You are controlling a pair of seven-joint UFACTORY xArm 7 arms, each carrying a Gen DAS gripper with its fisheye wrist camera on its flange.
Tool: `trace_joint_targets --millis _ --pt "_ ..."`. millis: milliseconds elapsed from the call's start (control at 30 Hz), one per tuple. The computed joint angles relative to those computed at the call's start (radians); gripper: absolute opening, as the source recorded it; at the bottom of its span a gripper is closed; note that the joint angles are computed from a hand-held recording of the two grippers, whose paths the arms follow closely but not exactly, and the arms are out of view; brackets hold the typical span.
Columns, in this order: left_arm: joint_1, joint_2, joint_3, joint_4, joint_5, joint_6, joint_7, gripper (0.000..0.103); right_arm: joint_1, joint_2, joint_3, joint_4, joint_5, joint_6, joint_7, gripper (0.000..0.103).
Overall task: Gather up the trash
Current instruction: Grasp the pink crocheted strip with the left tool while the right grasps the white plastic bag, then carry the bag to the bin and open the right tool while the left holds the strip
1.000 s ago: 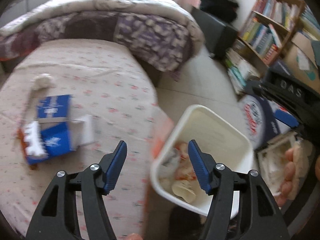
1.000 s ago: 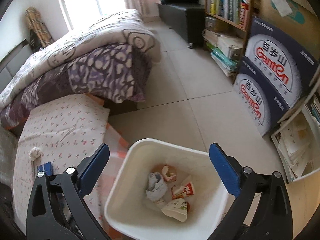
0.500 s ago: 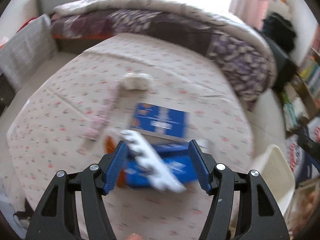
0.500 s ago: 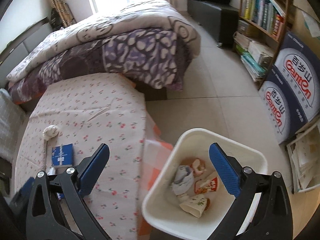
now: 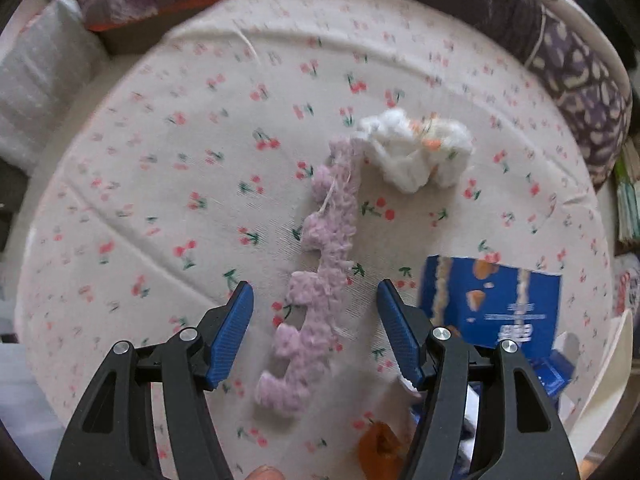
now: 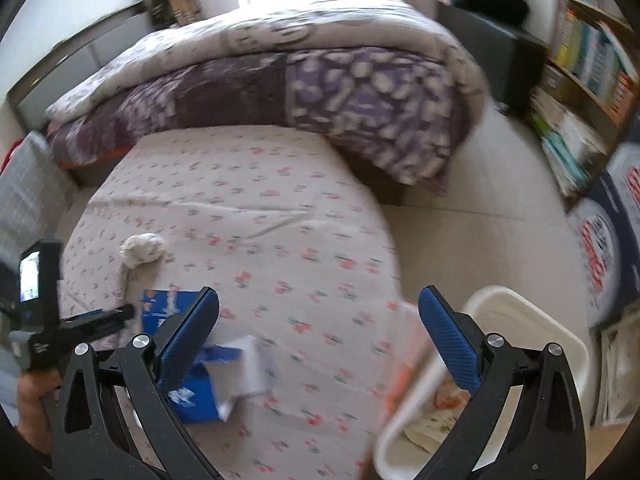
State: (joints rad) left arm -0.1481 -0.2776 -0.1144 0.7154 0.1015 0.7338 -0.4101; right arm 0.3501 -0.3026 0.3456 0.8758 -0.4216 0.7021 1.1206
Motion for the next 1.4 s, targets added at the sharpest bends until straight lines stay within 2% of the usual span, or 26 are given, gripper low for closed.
trace_joint_targets --millis 67,100,133,167,200,267,367,533,667,700,733,767,800,833,900,1067,1267,1400 --pt "-0.003 -0.003 0.013 -0.006 -0.005 -0.019 0.045 0.06 0.007 0.083 0.004 0.057 -0.022 -0.041 -0.041 0.096" --pt "-0.002 -0.007 0.018 -0.009 -0.009 -0.022 0.058 0.05 0.017 0.132 0.004 0.095 -0.041 -0.058 -0.073 0.096" --pt "0.004 -0.014 0.024 -0.013 -0.006 -0.022 0.073 0.043 0.03 0.183 0.004 0.14 -0.066 -0.065 -0.109 0.096" --pt "0.009 -0.017 0.031 -0.014 -0.009 -0.02 0.09 0.03 0.048 0.232 -0.001 0.186 -0.087 -0.068 -0.152 0.096" --pt "0.014 -0.026 0.047 -0.019 -0.025 -0.017 0.119 0.025 0.065 0.275 -0.007 0.228 -0.098 -0.064 -0.193 0.096" --pt "0.049 -0.047 0.064 -0.035 -0.02 -0.016 0.127 0.025 0.104 0.393 -0.016 0.351 -0.112 -0.053 -0.321 0.096" --pt "0.113 -0.074 0.09 -0.058 -0.004 -0.027 0.107 0.024 0.162 0.537 -0.028 0.522 -0.11 -0.005 -0.458 0.096" --pt "0.196 -0.115 0.1 -0.086 0.029 -0.02 0.064 0.024 0.26 0.704 -0.073 0.726 -0.109 0.093 -0.568 0.096" --pt "0.219 -0.155 0.1 -0.11 0.042 -0.012 0.063 0.024 0.324 0.826 -0.118 0.879 -0.074 0.174 -0.618 0.094" --pt "0.222 -0.165 0.101 -0.114 0.042 -0.012 0.066 0.024 0.334 0.854 -0.125 0.916 -0.051 0.199 -0.63 0.086" --pt "0.225 -0.18 0.106 -0.121 0.039 -0.014 0.072 0.024 0.34 0.869 -0.131 0.932 -0.028 0.212 -0.642 0.069" --pt "0.227 -0.196 0.113 -0.128 0.032 -0.017 0.081 0.024 0.347 0.892 -0.137 0.964 0.001 0.244 -0.652 0.058" --pt "0.226 -0.212 0.108 -0.13 0.025 -0.011 0.078 0.024 0.368 0.907 -0.162 0.992 0.003 0.28 -0.628 0.042" --pt "0.229 -0.215 0.114 -0.128 0.02 -0.017 0.086 0.024 0.376 0.901 -0.176 0.989 0.02 0.275 -0.604 0.041" --pt "0.234 -0.252 0.108 -0.138 0.018 -0.019 0.083 0.024 0.384 0.862 -0.197 0.944 0.05 0.218 -0.576 0.04" --pt "0.253 -0.327 0.071 -0.138 0.038 -0.068 0.035 0.024 0.438 0.736 -0.243 0.838 -0.035 0.122 -0.448 0.039" --pt "0.26 -0.429 0.019 -0.138 0.064 -0.094 -0.038 0.024 0.476 0.612 -0.24 0.75 -0.21 0.106 -0.262 0.04" --pt "0.26 -0.48 -0.015 -0.142 0.088 -0.096 -0.079 0.024 0.46 0.535 -0.212 0.679 -0.289 0.111 -0.127 0.04"
